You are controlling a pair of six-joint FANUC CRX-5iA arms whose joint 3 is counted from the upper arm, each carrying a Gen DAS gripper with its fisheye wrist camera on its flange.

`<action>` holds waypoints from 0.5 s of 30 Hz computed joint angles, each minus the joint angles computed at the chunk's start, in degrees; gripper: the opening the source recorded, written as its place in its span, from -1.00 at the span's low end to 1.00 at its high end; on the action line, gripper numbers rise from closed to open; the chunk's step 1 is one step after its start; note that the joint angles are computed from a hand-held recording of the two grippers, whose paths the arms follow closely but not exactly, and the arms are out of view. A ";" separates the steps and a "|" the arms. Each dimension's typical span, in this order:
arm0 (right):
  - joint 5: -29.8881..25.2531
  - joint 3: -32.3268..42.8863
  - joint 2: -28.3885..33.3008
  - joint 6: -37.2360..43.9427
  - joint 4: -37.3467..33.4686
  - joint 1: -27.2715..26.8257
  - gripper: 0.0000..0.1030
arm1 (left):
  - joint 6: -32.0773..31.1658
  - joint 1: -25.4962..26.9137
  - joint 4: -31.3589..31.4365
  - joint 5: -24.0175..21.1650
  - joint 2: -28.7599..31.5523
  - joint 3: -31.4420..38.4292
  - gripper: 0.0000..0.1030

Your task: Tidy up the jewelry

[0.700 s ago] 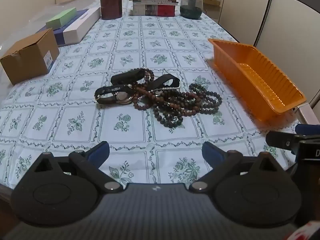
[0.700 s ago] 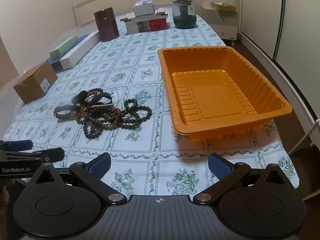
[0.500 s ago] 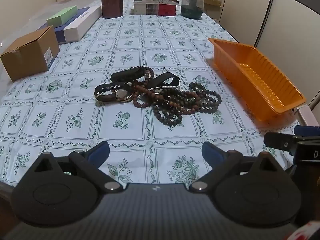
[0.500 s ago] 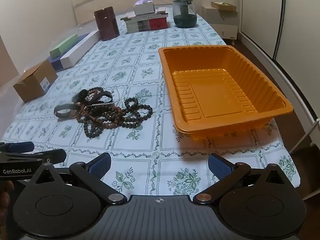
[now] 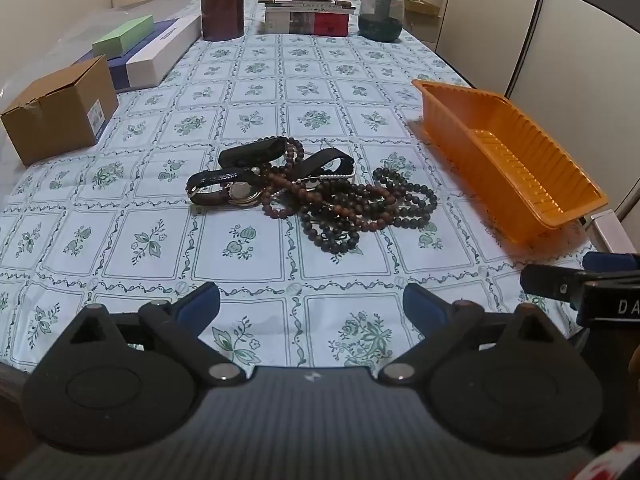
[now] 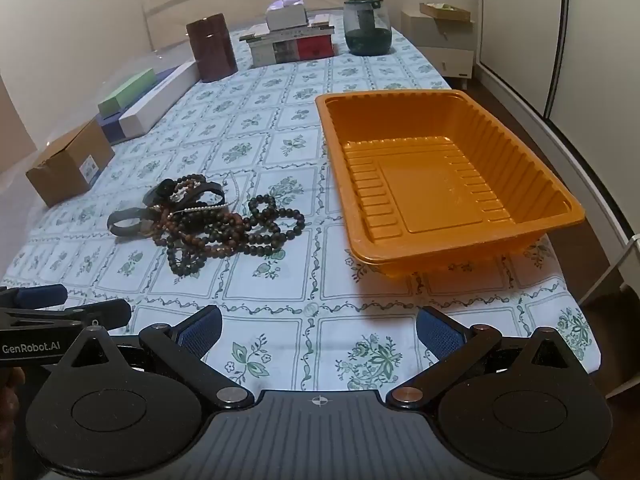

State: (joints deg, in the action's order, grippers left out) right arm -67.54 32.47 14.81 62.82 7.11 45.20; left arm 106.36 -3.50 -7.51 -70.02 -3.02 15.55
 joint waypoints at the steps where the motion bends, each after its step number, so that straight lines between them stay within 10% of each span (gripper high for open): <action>1: 0.01 0.01 0.02 -0.07 0.09 0.00 0.99 | 0.00 0.00 0.00 0.00 0.00 0.00 0.88; 15: 0.49 -0.47 -0.27 -0.37 0.32 -0.05 0.99 | -0.12 0.03 0.25 0.19 -0.11 0.00 0.88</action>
State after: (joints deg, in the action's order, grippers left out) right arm -67.05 31.99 14.53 62.45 7.43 45.15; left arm 106.24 -3.47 -7.27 -69.83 -3.13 15.55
